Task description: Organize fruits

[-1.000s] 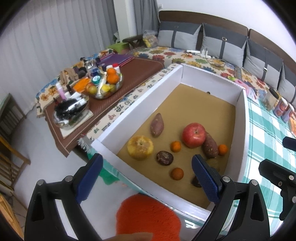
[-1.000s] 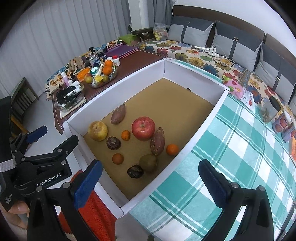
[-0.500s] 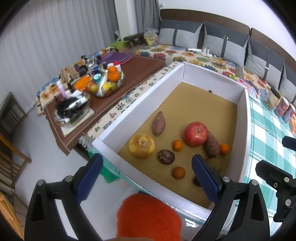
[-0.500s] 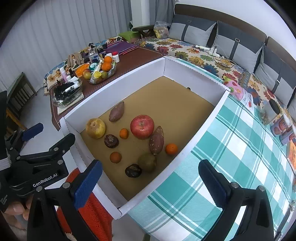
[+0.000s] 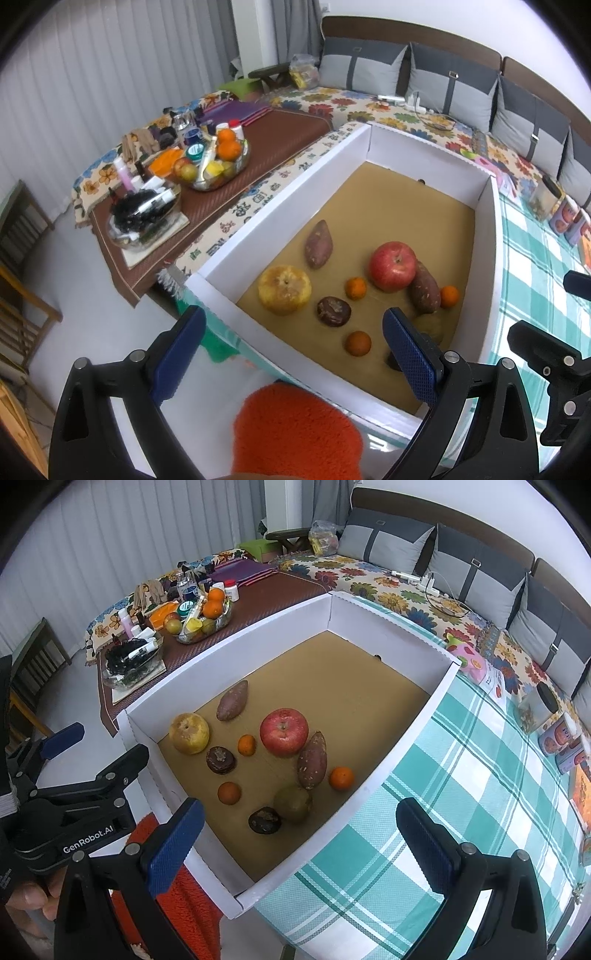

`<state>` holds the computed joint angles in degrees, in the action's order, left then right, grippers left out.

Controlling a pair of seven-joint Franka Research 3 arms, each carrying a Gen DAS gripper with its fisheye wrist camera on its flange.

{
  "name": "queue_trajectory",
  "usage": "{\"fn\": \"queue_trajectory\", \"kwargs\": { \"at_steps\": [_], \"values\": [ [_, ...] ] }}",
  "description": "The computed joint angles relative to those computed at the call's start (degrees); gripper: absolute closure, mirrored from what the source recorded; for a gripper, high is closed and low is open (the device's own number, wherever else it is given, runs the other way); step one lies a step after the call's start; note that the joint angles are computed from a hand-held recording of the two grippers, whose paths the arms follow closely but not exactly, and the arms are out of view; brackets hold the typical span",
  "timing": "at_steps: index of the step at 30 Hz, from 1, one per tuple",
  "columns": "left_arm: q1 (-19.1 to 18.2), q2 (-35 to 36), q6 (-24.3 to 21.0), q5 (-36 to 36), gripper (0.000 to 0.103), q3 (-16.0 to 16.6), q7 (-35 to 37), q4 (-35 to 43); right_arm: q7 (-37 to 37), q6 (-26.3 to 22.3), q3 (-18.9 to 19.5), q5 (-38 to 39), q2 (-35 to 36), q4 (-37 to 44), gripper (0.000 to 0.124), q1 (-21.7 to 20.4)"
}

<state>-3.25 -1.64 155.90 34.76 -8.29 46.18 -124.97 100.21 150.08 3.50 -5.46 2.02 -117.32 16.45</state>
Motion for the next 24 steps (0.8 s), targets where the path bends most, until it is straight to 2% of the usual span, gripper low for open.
{"fn": "queue_trajectory", "kwargs": {
  "at_steps": [24],
  "values": [
    [0.19, -0.45, -0.28, -1.06, 0.005, 0.02, 0.09, -0.82, -0.54, -1.45, -0.04, -0.12, 0.82, 0.96, 0.021, 0.4]
  ]
}}
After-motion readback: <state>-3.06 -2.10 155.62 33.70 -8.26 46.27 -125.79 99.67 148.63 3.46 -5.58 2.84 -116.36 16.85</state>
